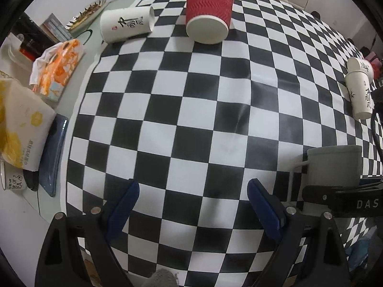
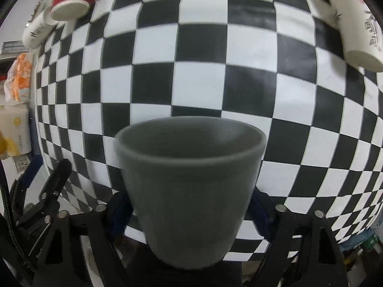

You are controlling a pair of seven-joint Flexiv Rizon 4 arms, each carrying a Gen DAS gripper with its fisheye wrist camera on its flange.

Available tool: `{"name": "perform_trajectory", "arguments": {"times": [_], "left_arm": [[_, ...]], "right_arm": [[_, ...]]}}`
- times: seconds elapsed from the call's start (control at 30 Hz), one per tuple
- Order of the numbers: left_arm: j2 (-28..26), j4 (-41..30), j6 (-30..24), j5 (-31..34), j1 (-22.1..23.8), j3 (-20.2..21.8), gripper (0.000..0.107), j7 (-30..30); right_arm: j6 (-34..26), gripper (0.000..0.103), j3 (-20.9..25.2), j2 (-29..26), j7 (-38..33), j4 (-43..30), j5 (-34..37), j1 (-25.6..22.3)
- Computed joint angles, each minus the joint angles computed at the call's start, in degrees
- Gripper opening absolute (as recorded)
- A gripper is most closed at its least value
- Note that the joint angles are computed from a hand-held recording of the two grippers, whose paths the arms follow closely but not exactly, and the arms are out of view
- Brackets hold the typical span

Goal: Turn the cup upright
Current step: 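Rotate the held grey mug upright with the right gripper, then lower the grey mug onto the table and open the right gripper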

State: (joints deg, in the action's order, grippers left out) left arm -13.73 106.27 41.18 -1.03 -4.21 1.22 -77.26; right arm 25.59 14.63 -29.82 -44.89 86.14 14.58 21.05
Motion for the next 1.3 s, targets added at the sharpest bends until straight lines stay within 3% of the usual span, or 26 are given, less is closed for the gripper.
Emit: {"name": "perform_trajectory", "arguments": {"times": [0.17,0.27,0.37,0.43,0.53,0.63,0.73,0.87,0.97,1.03,1.3], "left_arm": [[-0.7,-0.3,0.3,-0.3,0.0,-0.2,0.092,0.1],[-1.2,-0.4,1.1,-0.3,0.1,0.0,0.092,-0.2],[-1.9,-1.2,1.3,0.1,0.1,0.2,0.092,-0.8],[-2.6,-1.7,1.7,0.4,0.2,0.3,0.092,-1.1],[-3.7,-2.6,2.4,0.7,0.2,0.4,0.092,-1.6],[-4.6,-3.0,2.8,1.2,0.3,0.7,0.092,-1.8],[-4.5,-2.5,3.2,1.2,0.5,0.8,0.092,-1.4],[-3.4,-0.7,4.6,0.9,0.9,0.9,0.092,0.3],[-2.1,1.1,5.8,0.4,1.4,0.9,0.092,1.7],[-0.4,2.5,6.0,-0.2,1.4,0.9,0.092,2.4],[5.6,7.0,10.0,-1.7,1.8,0.7,0.092,6.0]], "right_arm": [[9.7,0.084,-1.8,3.9,3.4,6.4,-6.1,2.8],[19.5,0.084,-3.7,6.0,8.7,11.6,-12.1,4.8],[30.0,0.084,-7.4,7.2,17.3,17.3,-22.6,7.6],[36.3,0.084,-11.3,7.6,24.9,21.0,-31.6,10.0],[43.3,0.084,-21.2,7.9,39.8,25.9,-51.3,15.2],[45.2,0.084,-28.7,7.6,53.4,27.9,-69.6,19.4],[43.4,0.084,-30.6,8.3,58.7,28.8,-80.4,19.8],[40.2,0.084,-26.6,9.2,56.7,29.5,-79.9,18.3],[39.3,0.085,-22.0,8.9,53.5,29.5,-74.1,16.0],[35.8,0.087,-18.6,9.0,51.2,29.0,-69.5,14.9],[24.7,0.088,-8.9,13.2,50.5,29.4,-63.5,12.1]]}}
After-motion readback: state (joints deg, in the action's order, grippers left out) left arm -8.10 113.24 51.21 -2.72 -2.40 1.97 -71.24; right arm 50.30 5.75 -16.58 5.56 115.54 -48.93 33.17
